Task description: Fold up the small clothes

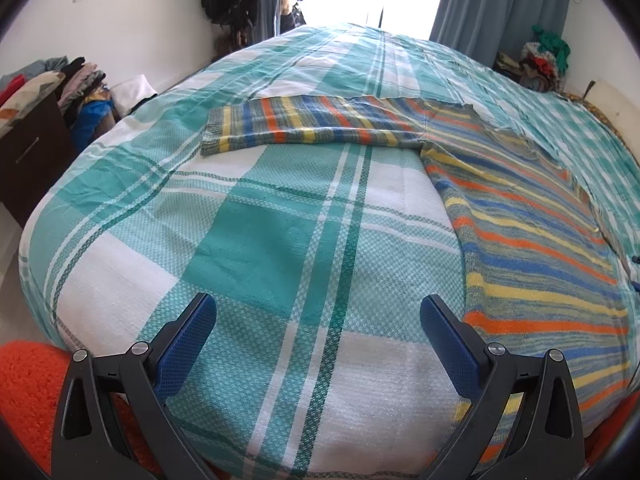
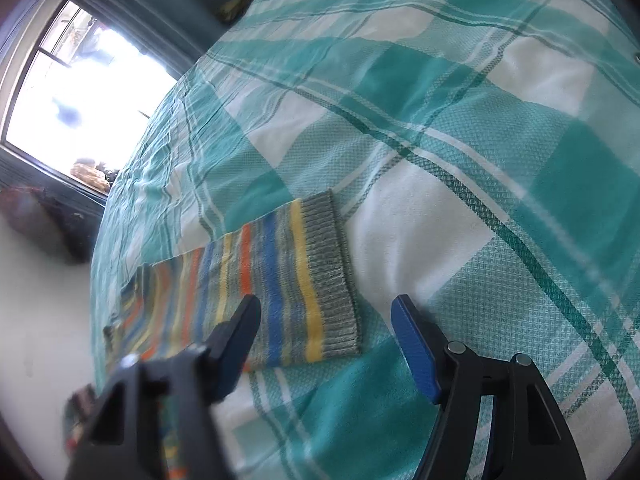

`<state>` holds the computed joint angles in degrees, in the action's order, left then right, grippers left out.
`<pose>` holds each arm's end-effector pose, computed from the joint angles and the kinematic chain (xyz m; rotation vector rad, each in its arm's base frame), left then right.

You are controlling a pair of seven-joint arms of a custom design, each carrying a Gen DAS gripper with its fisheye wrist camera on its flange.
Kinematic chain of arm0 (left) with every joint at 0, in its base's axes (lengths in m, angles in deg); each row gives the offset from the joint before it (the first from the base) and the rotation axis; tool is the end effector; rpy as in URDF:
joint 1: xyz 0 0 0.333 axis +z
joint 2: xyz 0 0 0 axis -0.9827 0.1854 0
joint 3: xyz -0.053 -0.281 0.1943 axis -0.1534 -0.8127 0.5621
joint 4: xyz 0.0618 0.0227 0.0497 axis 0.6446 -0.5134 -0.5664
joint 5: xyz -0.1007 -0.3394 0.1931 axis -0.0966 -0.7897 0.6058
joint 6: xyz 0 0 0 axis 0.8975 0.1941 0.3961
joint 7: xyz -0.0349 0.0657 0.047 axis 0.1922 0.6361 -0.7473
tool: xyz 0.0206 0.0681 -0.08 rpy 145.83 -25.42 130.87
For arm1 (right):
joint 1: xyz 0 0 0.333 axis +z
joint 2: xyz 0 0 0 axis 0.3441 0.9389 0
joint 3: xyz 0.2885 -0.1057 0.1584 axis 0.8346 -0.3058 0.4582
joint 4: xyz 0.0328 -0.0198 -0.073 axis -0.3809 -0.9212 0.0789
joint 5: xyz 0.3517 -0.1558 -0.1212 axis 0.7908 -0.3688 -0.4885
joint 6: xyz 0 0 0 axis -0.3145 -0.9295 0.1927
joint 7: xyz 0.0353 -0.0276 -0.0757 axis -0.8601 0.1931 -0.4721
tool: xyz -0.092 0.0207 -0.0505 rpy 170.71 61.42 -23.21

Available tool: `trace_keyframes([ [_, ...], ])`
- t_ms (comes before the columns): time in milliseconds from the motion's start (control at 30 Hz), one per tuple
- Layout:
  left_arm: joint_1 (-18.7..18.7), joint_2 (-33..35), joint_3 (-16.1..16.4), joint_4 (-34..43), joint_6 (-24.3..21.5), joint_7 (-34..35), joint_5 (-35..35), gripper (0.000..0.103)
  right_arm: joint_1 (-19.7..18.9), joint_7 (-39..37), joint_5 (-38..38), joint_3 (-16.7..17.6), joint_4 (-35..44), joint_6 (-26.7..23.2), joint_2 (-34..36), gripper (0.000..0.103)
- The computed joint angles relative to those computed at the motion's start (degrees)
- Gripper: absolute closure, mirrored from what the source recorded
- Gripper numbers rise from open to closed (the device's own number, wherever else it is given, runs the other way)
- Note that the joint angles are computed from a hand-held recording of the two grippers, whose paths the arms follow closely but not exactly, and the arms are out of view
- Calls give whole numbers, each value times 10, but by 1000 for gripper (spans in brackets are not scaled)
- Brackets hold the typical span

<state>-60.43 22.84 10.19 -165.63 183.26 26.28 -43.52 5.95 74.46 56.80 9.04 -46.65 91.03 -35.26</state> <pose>0.3264 -0.0993 0.3490 -2.2545 1.2367 -0.5168 0.6830 -0.1453 0.3275 -1.3013 2.1342 0.0136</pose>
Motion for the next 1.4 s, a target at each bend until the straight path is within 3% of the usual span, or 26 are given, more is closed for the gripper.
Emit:
trace_keyframes([
  [167, 5, 22, 1, 6, 2, -1, 3, 1, -1, -7, -2, 7, 33, 6, 32, 38],
  [233, 7, 25, -3, 9, -2, -2, 9, 1, 22, 22, -58, -13, 44, 2, 41, 49],
  [267, 7, 28, -3, 11, -3, -3, 12, 1, 27, 34, -81, -18, 49, -4, 44, 71],
  [300, 6, 29, -2, 12, -4, -4, 14, 1, 20, 39, -88, -14, 58, -24, 48, 100],
  [400, 3, 29, 2, 11, 2, -8, 21, 1, 30, 48, -105, -12, 33, 27, 20, 100],
  [500, 2, 26, 7, 7, 13, -8, 21, 1, 1, -43, -35, 52, 15, 52, -24, 100],
  [633, 7, 27, 5, 5, 29, -1, 14, 1, 4, -181, 70, 121, 39, -30, -58, 100],
  [767, 1, 12, 6, -2, 29, 11, -4, 1, 57, -229, 123, 158, 92, -95, -33, 99],
  [833, -7, 5, 14, -7, 26, 18, -17, 1, 97, -211, 93, 150, 132, -120, -1, 86],
  [867, -11, 1, 18, -10, 24, 20, -24, 1, 115, -196, 72, 142, 143, -119, 8, 55],
  [900, -15, -4, 24, -14, 25, 22, -32, 1, 123, -209, 84, 136, 133, -114, 4, 44],
  [967, -21, -13, 33, -24, 34, 26, -47, 1, 124, -226, 105, 127, 128, -126, 2, 44],
  [1067, -14, -11, 32, -30, 51, 36, -67, 1, 138, -203, 81, 83, 113, -122, -6, 46],
  [1200, -2, 9, 14, -20, 55, 54, -85, 1, 145, -126, 18, 41, 112, -161, 20, 58],
  [1300, 3, 9, -7, -11, 38, 60, -84, 1, 179, -33, -83, -3, 74, -110, 30, 60],
  [1367, 0, 6, -12, -7, 22, 61, -79, 1, 159, -36, -67, 12, 34, -71, 17, 90],
  [1400, -2, 3, -12, -8, 20, 60, -75, 1, 144, -58, -44, 28, 8, -49, -1, 90],
])
